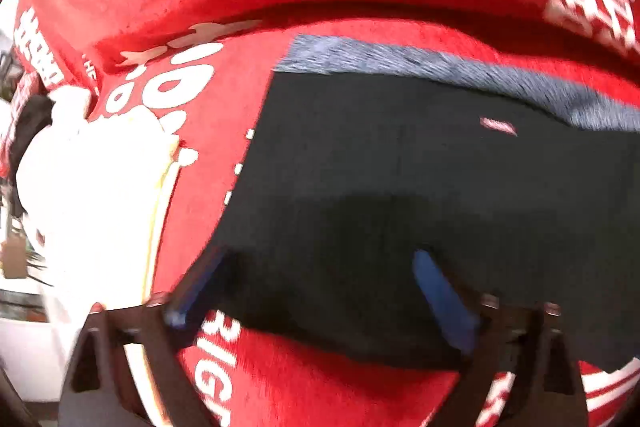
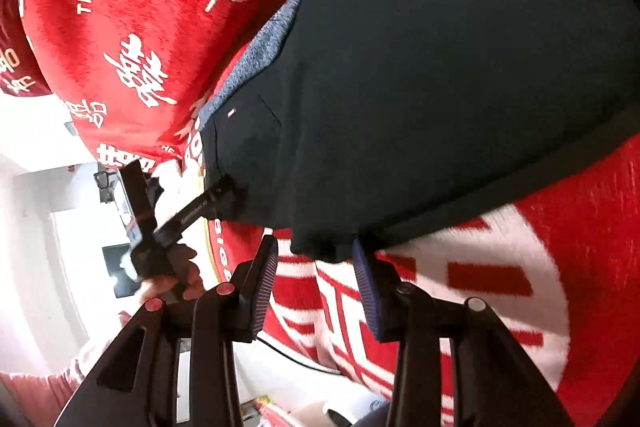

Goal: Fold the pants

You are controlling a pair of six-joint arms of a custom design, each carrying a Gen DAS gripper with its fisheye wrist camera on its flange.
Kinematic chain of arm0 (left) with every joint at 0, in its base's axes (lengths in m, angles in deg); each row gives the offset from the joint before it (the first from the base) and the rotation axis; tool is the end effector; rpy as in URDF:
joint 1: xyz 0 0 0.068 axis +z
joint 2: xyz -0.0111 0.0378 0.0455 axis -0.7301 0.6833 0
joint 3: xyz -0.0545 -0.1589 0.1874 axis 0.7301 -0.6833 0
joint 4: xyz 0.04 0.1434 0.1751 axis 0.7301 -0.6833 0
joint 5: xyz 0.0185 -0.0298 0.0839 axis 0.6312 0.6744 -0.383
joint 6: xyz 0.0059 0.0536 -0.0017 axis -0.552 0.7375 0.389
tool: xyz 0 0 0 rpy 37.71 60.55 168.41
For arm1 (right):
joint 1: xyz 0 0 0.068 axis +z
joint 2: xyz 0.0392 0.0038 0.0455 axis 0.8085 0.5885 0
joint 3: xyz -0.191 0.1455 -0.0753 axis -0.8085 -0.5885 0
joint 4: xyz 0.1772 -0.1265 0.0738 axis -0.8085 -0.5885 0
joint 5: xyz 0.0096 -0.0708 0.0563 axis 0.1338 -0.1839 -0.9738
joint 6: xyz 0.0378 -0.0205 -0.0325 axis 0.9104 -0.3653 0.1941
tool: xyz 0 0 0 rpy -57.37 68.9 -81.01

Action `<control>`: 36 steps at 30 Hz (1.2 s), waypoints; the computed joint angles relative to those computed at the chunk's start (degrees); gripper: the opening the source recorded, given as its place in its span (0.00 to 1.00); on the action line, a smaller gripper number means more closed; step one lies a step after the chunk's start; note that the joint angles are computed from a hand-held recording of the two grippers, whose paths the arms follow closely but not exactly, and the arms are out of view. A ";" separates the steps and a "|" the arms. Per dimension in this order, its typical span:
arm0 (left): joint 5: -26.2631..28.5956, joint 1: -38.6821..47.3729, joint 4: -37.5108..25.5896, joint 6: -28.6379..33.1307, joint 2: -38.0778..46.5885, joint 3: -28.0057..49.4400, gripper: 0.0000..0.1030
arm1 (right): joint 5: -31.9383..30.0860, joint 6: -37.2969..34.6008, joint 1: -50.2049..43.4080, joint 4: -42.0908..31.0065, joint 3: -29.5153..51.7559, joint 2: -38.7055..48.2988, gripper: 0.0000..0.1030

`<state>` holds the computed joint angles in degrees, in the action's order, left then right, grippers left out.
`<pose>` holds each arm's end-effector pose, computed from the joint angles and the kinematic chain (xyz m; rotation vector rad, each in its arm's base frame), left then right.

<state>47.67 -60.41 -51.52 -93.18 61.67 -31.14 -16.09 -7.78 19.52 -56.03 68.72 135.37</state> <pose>0.2993 -0.0609 0.0917 0.0692 2.8365 0.3635 0.2191 -0.1184 0.0758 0.5825 2.7114 1.3010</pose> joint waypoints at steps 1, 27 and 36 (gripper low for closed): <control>2.09 1.41 1.33 0.89 -0.20 -0.86 1.00 | -0.36 0.93 0.13 1.26 -0.12 -0.17 0.41; 12.21 -17.35 -7.69 -7.46 -6.25 4.25 1.00 | 24.15 -14.06 -9.78 -4.63 12.19 -12.61 0.20; 9.67 -30.21 -1.42 -13.46 0.89 3.52 1.00 | 30.32 -23.02 -14.24 3.12 9.47 -8.70 0.20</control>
<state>57.35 -90.62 -52.94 -106.64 62.56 -27.62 14.23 -30.79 5.29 -52.91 78.19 126.67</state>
